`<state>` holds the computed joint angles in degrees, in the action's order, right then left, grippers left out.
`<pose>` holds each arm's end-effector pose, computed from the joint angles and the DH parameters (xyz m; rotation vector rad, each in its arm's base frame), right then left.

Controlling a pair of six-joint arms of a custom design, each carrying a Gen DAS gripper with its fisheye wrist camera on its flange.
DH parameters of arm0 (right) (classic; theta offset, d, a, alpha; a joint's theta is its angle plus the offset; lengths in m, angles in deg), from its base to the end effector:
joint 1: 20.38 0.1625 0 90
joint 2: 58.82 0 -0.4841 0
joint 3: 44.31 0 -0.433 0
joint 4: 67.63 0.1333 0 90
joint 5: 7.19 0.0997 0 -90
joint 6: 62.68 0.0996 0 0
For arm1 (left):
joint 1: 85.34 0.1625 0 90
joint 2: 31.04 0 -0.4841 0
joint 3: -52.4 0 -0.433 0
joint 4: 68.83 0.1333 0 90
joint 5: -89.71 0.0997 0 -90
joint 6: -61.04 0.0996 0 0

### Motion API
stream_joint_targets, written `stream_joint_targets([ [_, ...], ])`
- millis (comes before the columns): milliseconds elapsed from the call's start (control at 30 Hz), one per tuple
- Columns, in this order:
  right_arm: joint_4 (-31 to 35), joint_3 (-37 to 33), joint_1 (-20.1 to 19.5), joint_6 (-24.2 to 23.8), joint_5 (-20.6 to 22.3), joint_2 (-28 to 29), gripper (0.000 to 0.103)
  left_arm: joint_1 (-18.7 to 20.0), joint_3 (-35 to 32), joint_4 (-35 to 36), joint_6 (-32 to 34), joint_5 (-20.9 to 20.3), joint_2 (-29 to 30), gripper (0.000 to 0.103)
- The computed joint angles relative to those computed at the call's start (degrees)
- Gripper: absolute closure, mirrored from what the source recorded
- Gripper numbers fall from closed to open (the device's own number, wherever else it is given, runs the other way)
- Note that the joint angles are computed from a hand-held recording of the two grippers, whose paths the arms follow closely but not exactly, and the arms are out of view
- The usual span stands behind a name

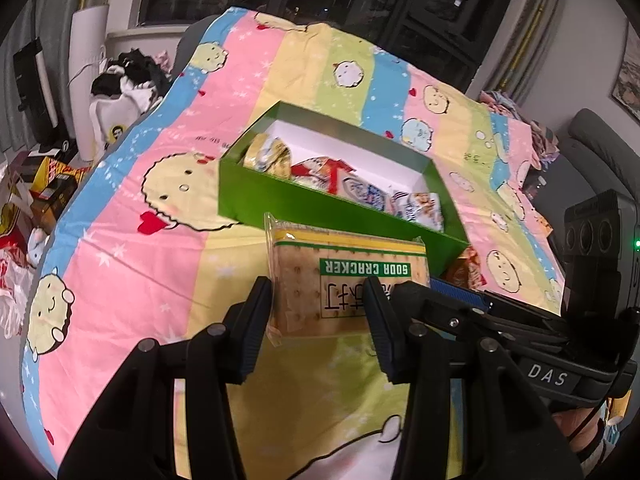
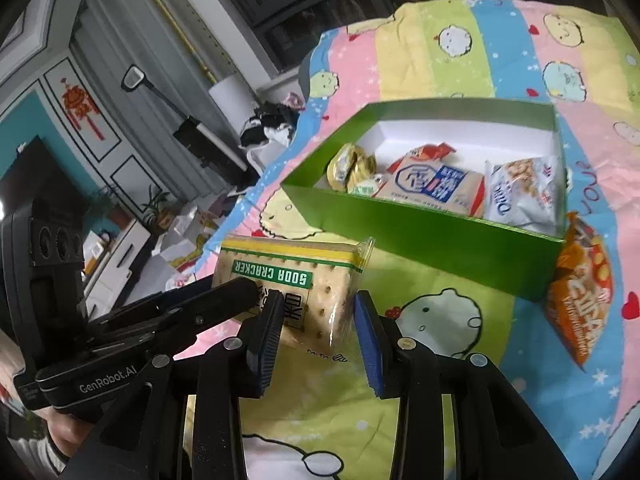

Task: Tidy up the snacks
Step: 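Carry the soda cracker pack into the green box and open the right gripper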

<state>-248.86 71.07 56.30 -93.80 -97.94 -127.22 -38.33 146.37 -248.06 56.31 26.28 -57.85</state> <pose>-0.0131 -0.6284 0.2943 0.4052 -2.6333 0.9962 -0.3649 -0.6523 -0.0633 0.7884 2.6627 -0.7597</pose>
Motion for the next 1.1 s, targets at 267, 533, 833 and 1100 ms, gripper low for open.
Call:
stream_joint_targets([
  [267, -2.5, 0.8, -0.5, 0.3, 1.3, -1.5, 0.065, -0.6, -2.6, 0.8, 1.2, -1.9, 1.1, 0.057],
  [533, -2.8, -2.9, -0.9, 0.7, 1.7, -1.0, 0.065, 0.2, -10.7, 5.0, 3.0, -5.4, 4.4, 0.057],
  [833, -0.8, -10.0, -1.5, 2.1, 0.0, 2.0, 0.065, 2.0, -23.1, 13.7, 3.4, -8.3, 10.2, 0.057],
  [1100, 3.4, -15.0, -2.0, 3.8, -3.0, 5.0, 0.065, 3.8, -30.8, 21.4, 1.6, -8.8, 14.0, 0.054],
])
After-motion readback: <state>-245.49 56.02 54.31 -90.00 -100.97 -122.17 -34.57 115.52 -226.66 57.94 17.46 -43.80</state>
